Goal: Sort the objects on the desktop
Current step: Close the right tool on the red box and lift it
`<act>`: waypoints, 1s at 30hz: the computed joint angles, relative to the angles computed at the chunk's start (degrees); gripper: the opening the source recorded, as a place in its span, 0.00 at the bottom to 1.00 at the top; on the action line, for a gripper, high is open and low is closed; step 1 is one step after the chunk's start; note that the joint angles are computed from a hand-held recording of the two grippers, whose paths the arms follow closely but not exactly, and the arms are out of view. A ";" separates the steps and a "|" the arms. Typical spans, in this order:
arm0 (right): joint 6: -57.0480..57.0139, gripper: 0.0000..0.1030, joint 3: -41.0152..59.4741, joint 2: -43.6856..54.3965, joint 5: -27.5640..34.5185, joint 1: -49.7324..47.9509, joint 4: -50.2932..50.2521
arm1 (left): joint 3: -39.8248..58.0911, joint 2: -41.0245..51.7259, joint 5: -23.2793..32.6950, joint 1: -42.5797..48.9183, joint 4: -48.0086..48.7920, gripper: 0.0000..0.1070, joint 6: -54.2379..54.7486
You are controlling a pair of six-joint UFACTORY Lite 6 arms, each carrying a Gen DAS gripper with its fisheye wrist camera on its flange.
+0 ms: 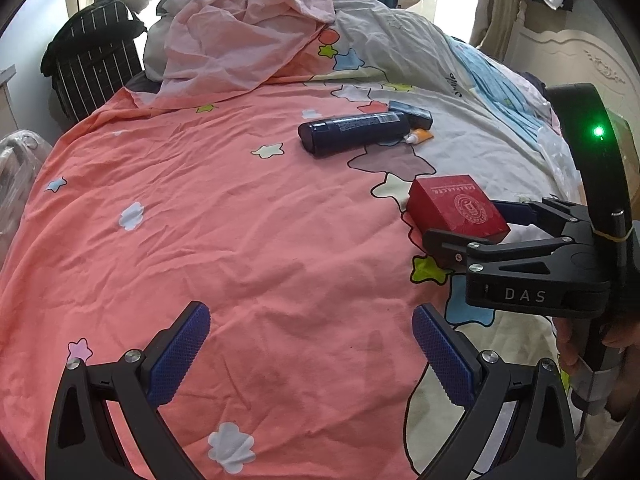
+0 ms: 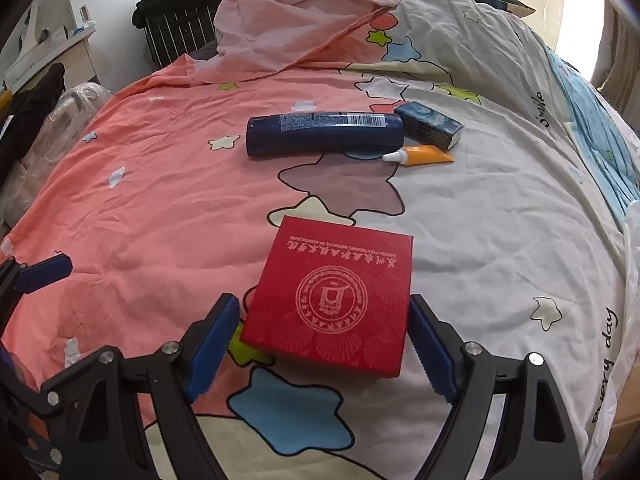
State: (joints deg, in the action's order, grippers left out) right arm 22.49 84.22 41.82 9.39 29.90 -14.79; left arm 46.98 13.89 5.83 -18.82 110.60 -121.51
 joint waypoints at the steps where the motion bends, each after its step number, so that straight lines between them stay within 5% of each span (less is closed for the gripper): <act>1: 1.20 0.76 0.09 0.13 0.02 0.04 -1.33 | 0.00 0.02 -0.04 0.02 -0.36 0.96 0.36; 14: -13.64 0.69 -7.21 -5.64 -2.82 -0.62 11.32 | -0.50 -1.31 0.96 -1.47 -9.14 0.96 8.82; 22: -13.75 0.68 -12.04 -10.24 -4.15 -0.44 10.17 | 0.69 -0.86 2.49 -3.08 -19.54 0.96 18.36; 30: -32.96 0.67 -16.32 -13.64 -5.17 -2.96 27.56 | 4.67 1.53 3.12 -4.34 -33.63 0.96 31.53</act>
State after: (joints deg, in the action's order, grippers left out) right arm -10.47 67.90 28.18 4.22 26.94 12.77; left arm 51.65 15.42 8.96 -23.16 76.97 -89.98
